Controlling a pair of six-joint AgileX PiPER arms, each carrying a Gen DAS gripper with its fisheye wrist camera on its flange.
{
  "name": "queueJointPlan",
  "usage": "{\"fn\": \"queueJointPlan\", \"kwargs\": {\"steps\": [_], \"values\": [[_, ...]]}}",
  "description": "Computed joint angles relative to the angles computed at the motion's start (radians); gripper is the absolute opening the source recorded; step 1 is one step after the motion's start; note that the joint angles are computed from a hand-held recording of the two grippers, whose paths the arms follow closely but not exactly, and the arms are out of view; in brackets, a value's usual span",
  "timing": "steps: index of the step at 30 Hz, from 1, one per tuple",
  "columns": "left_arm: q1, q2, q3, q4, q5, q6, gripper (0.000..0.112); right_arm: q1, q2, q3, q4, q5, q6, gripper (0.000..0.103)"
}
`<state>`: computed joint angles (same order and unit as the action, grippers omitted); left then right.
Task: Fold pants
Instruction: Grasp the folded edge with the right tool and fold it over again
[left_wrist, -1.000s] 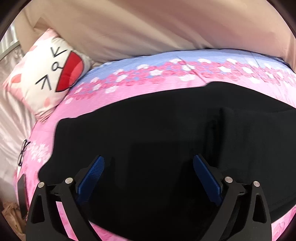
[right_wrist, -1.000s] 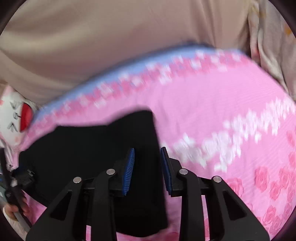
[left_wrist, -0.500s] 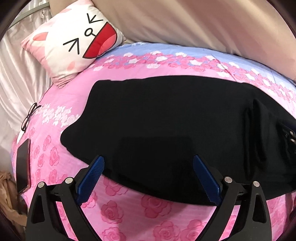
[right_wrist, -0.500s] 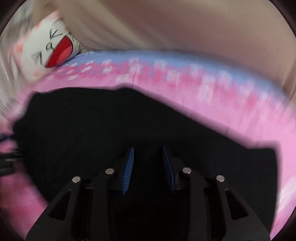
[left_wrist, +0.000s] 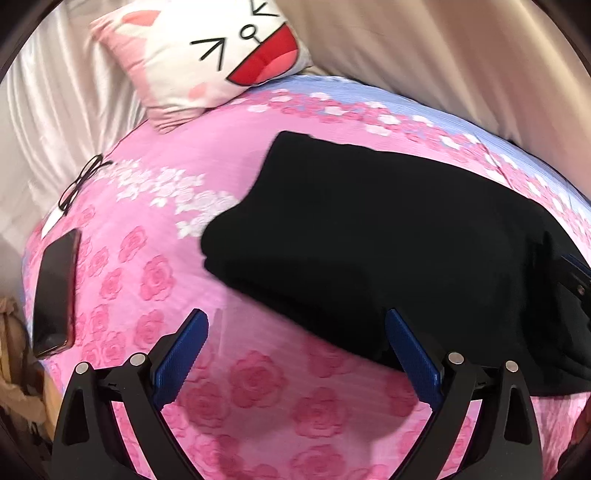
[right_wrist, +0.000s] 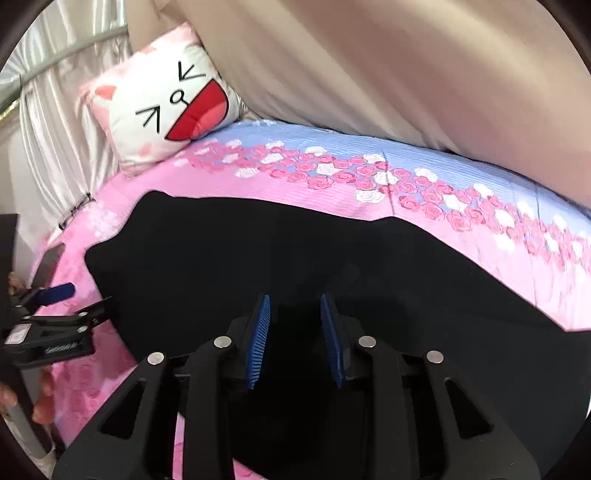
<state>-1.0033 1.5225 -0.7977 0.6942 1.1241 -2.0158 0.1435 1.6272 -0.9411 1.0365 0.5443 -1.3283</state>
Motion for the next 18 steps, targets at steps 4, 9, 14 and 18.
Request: {"fn": "queueJointPlan", "kwargs": {"steps": [4, 9, 14, 18], "values": [[0.01, -0.011, 0.016, -0.003, -0.004, 0.002, 0.095, -0.018, -0.068, 0.074, 0.001, -0.037, -0.011, 0.028], [0.02, 0.008, 0.0, -0.003, 0.005, 0.034, 0.095, -0.226, -0.059, 0.076, 0.004, -0.066, -0.012, 0.029], [0.033, 0.024, -0.005, 0.001, -0.01, 0.045, 0.095, -0.466, 0.07, -0.011, -0.043, -0.068, -0.038, 0.028], [0.04, 0.055, -0.033, -0.004, -0.011, 0.067, 0.095, -0.504, 0.076, -0.009, -0.01, -0.146, -0.145, 0.028]]}}
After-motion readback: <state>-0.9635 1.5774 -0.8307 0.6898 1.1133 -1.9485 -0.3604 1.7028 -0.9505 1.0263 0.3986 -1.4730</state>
